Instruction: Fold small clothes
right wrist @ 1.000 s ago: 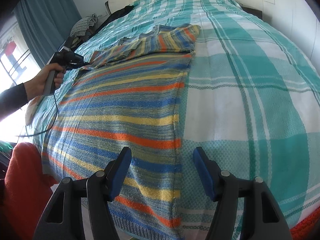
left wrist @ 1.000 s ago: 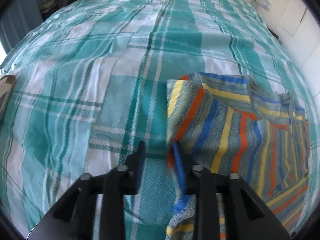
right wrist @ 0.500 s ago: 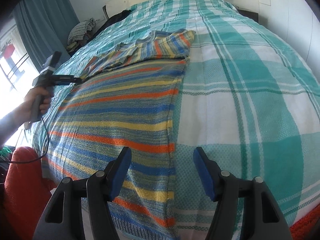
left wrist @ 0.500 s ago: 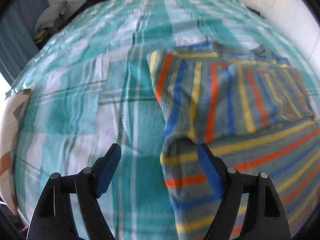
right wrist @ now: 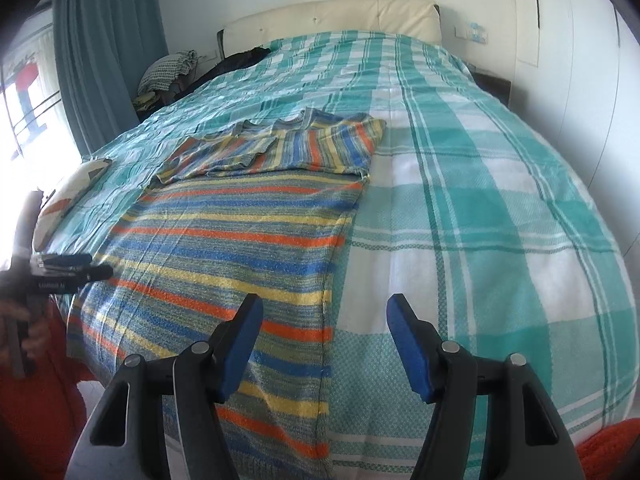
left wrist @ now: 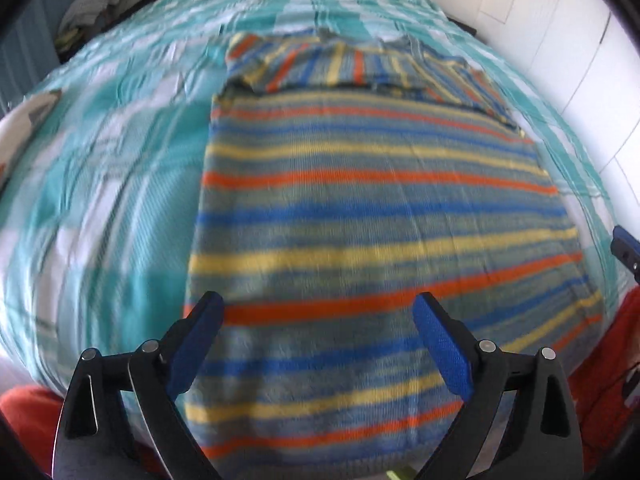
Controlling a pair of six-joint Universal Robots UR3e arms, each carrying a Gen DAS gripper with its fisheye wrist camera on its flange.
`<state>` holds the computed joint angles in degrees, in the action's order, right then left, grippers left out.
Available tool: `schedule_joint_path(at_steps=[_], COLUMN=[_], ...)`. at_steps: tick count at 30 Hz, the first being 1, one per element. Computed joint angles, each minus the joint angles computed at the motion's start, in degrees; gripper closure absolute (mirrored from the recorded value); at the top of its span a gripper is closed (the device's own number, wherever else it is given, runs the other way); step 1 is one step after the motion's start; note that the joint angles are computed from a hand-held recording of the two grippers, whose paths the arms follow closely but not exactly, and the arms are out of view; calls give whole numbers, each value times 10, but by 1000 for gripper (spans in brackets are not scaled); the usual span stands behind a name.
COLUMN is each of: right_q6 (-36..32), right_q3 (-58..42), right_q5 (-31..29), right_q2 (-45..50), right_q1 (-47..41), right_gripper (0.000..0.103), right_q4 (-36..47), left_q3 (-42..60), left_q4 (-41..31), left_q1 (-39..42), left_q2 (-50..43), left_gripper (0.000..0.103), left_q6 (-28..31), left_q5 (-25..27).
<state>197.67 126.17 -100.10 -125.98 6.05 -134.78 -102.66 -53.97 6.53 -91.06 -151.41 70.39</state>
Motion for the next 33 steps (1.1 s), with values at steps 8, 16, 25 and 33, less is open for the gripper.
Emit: schedule_joint_path(at_steps=[8,16,25,33], right_q6=[-6,-19,-11,-10], right_q3=[-6,14,7,19], right_q5=[10,67,41,62], right_q2=[-17,-28,64,53], right_q1=[-41,-68,7,-21], right_gripper=[39,39,39,39], right_q4=[29,17,-17,5], left_q3=[4,-72,-60,-61], left_q4=[27,122,112,115], left_q1=[-15,-59,-63,-67], left_q2=[12,0,-10,-14], left_gripper=[7,2,1,1], left_q6=[-22,-16,-14,-16], left_q5=[19,96,103,108])
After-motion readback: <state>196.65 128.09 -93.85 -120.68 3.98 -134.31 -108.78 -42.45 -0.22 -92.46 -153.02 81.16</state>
